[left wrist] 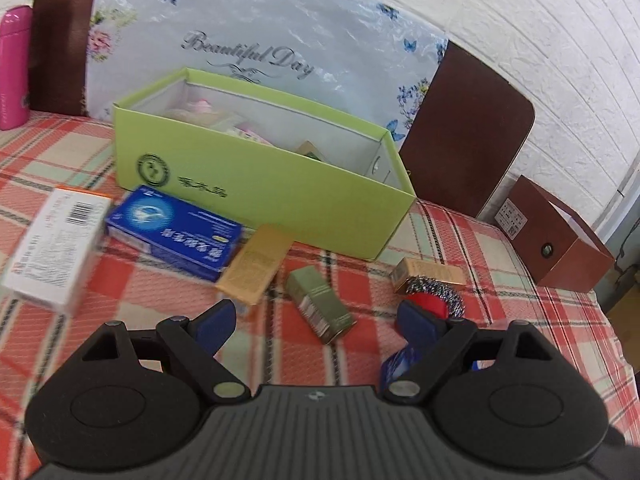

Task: Organize objects
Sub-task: 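Grasp the olive-green small box with the left tool while the right grasps the blue-lidded container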

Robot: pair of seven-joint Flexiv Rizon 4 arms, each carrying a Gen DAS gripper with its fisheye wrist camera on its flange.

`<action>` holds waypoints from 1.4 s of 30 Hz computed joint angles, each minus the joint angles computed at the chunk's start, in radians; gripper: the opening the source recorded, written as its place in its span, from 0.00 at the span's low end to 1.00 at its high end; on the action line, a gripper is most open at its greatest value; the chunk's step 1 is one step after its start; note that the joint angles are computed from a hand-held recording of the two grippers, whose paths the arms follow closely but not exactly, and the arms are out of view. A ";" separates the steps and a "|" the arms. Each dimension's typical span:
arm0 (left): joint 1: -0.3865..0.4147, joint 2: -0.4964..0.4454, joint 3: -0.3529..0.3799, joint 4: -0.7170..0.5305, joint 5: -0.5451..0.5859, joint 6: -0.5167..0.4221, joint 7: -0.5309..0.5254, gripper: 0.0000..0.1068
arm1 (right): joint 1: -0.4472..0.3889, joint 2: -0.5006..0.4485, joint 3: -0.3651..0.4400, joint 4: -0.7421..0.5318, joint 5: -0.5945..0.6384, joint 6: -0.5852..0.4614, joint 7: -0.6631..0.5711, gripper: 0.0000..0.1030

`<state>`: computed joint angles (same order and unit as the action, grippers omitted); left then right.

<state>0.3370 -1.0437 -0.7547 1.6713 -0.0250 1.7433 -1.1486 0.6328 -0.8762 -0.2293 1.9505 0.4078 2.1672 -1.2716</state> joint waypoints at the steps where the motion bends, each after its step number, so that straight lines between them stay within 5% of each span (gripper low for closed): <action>1: -0.017 -0.011 0.005 -0.023 -0.003 -0.012 0.005 0.82 | -0.003 0.004 0.004 0.007 -0.005 0.002 -0.003 0.57; 5: -0.101 -0.034 0.069 -0.117 -0.042 -0.070 0.034 0.64 | -0.015 0.014 0.016 0.015 -0.014 -0.001 -0.001 0.57; 6: -0.112 -0.041 0.080 -0.137 -0.054 -0.097 0.050 0.50 | -0.016 0.015 0.015 0.014 -0.016 -0.004 -0.001 0.57; 7: -0.101 -0.055 0.073 -0.156 -0.032 -0.141 0.052 0.31 | -0.017 0.015 0.015 0.013 -0.018 -0.006 -0.001 0.57; 10: -0.001 -0.110 -0.054 -0.119 -0.106 -0.165 0.141 0.26 | -0.002 0.009 -0.005 0.001 -0.010 -0.023 0.000 0.63; 21: 0.077 -0.004 -0.006 0.046 -0.108 -0.041 0.129 0.25 | 0.175 -0.095 -0.215 -0.081 0.065 -0.163 0.117 0.74; 26: 0.005 0.014 0.074 0.006 -0.110 -0.049 0.073 0.54 | 0.223 -0.116 -0.279 -0.063 0.042 -0.185 0.188 0.74; 32: -0.024 -0.007 0.090 -0.027 -0.080 -0.039 0.081 0.53 | 0.236 -0.119 -0.309 -0.040 -0.001 -0.195 0.248 0.74; 35: 0.000 -0.011 0.068 -0.024 -0.058 -0.070 0.116 0.34 | 0.240 -0.124 -0.317 -0.040 -0.014 -0.202 0.275 0.74; 38: -0.013 -0.001 0.083 -0.018 -0.074 -0.058 0.117 0.35 | 0.247 -0.133 -0.328 -0.042 -0.025 -0.207 0.299 0.74; 40: -0.031 0.008 0.105 -0.021 -0.088 -0.051 0.103 0.46 | 0.248 -0.136 -0.331 -0.043 -0.039 -0.211 0.308 0.73; 42: -0.034 0.008 0.108 -0.023 -0.090 -0.048 0.098 0.46 | 0.235 -0.131 -0.318 -0.043 -0.060 -0.209 0.311 0.65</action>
<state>0.3030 -1.0359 -0.6467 1.6480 -0.1147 1.6951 -1.0509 0.8680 -1.0076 -0.5471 1.9079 0.3483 1.9586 -0.9608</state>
